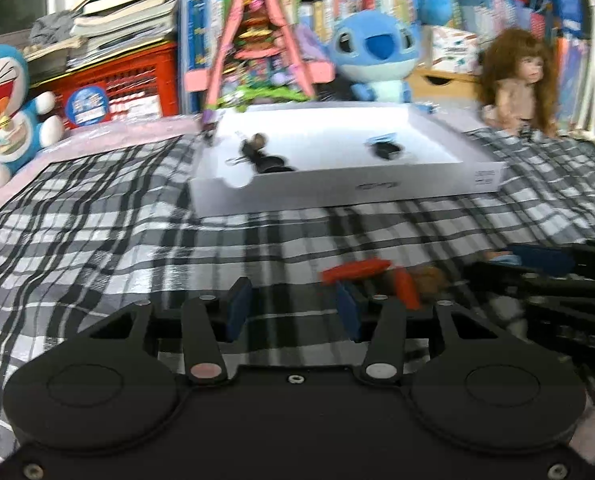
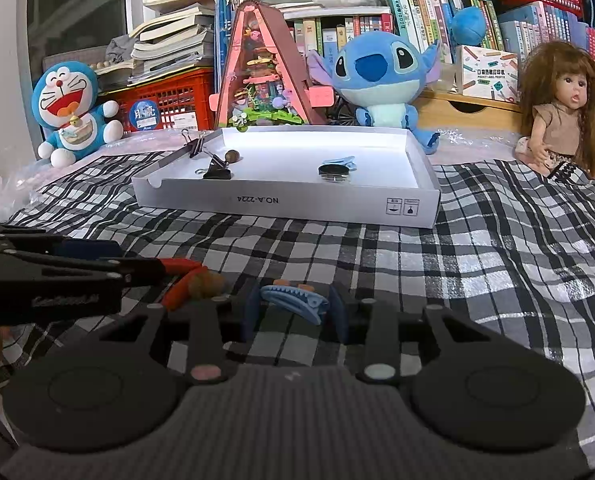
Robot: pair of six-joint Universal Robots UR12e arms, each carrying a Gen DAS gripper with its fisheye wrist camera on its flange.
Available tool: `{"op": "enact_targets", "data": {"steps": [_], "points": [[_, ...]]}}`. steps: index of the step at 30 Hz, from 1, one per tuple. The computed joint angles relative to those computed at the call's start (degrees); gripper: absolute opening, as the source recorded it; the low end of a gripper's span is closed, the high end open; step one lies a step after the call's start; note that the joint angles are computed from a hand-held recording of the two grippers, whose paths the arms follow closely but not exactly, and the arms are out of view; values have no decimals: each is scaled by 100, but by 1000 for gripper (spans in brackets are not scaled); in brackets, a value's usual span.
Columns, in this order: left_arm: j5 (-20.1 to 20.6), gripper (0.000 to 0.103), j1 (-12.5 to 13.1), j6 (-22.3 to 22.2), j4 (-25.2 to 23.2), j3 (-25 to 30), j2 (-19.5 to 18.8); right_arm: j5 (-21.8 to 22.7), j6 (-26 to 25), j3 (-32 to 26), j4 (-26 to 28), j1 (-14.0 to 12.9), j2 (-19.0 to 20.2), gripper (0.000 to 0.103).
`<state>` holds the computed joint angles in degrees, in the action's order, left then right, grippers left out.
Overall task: Organize rigid objects
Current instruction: 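Close the left tool on a red stick while the right tool grips the blue hair clip, then carry the red stick and blue hair clip over the white tray and lower them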
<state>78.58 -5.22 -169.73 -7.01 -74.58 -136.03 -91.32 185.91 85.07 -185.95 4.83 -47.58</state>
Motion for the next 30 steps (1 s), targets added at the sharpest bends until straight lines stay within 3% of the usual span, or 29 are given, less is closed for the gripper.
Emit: {"op": "enact_targets", "data": {"steps": [6, 10, 13, 25, 27, 28, 30], "points": [[141, 44, 6, -11, -63, 59, -10, -38, 55, 16, -24, -15, -8, 43], [-123, 46, 19, 106, -64, 3, 23, -55, 93, 31, -43, -20, -16, 43], [-154, 53, -31, 175, 57, -47, 26, -73, 97, 34, -39, -23, -20, 44], [-18, 57, -165, -160, 64, 56, -62, -83, 171, 91, -93, -36, -46, 44], [-23, 56, -167, -237, 81, 69, -76, -73, 190, 98, -98, -41, -48, 44], [-71, 45, -160, -264, 100, 65, -79, -73, 199, 102, -104, -42, -48, 44], [-182, 42, -137, -336, 153, 46, -72, -74, 219, 104, -114, -43, -45, 44]]}}
